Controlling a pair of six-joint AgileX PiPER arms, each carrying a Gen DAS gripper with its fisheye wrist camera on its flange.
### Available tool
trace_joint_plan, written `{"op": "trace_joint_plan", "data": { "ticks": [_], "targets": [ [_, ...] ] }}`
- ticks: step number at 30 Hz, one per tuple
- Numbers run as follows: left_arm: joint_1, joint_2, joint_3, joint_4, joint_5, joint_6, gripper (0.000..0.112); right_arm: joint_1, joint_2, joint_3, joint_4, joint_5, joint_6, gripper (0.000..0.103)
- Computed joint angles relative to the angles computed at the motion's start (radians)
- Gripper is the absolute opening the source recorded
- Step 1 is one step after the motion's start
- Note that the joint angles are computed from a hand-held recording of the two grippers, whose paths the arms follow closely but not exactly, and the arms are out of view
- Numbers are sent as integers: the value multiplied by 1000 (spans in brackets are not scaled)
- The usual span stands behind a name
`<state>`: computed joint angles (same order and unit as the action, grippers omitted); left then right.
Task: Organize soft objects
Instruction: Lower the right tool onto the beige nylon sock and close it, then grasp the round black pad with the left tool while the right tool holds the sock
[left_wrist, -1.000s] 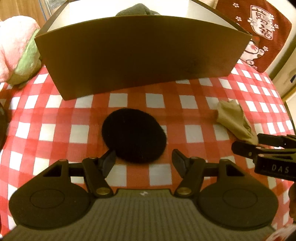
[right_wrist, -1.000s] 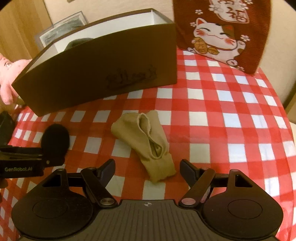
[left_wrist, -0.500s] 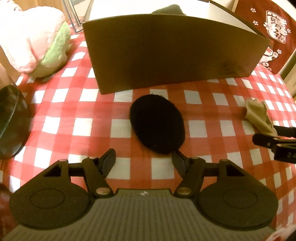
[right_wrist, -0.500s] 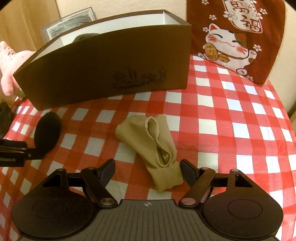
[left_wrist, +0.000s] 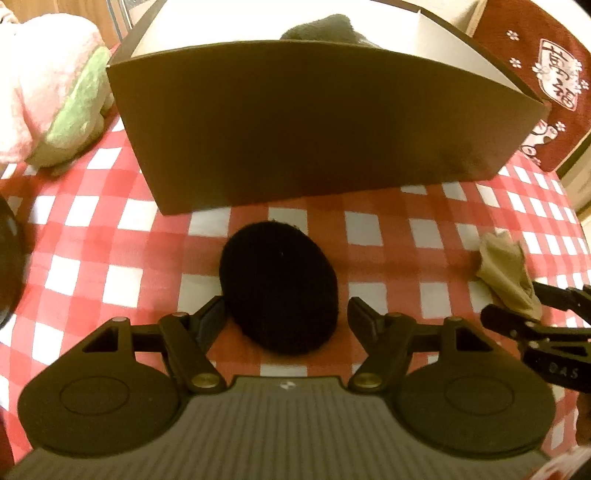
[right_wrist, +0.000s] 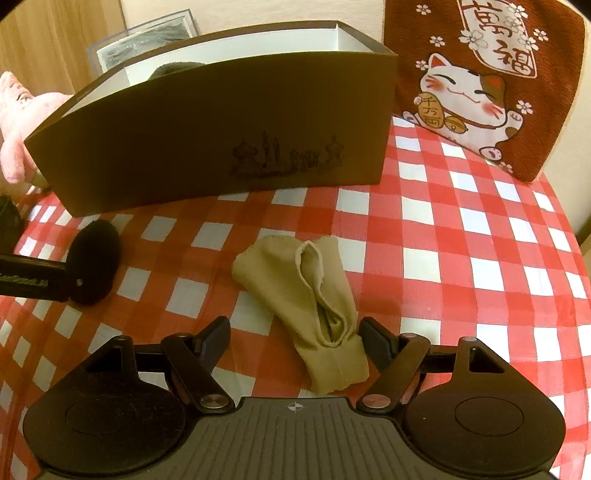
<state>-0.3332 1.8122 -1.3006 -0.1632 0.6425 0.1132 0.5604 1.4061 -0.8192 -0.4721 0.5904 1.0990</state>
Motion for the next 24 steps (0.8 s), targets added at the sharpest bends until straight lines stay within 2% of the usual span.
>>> {"op": "trace_joint_plan", "data": {
  "ticks": [6,8,10,12,17,24],
  "targets": [
    [-10,-12,34,38,-44,7,65,12,-4,9,-36,-8,37,73],
    [-5,-31,54,39,-45,26,64,28,-15,21,-71,-1,71,62],
    [-1,-49,77,29,-48,45,63,38,-31,35,-93,1,95,44],
    [3,-68,99,20,-47,65,63,39,-46,44,-90,4,102,33],
    [24,-139,171,-23,-26,148,63,67,-96,63,-29,7,67,31],
    [76,-279,308,-98,25,308,63,241,-168,89,-13,75,157,31]
  ]
}}
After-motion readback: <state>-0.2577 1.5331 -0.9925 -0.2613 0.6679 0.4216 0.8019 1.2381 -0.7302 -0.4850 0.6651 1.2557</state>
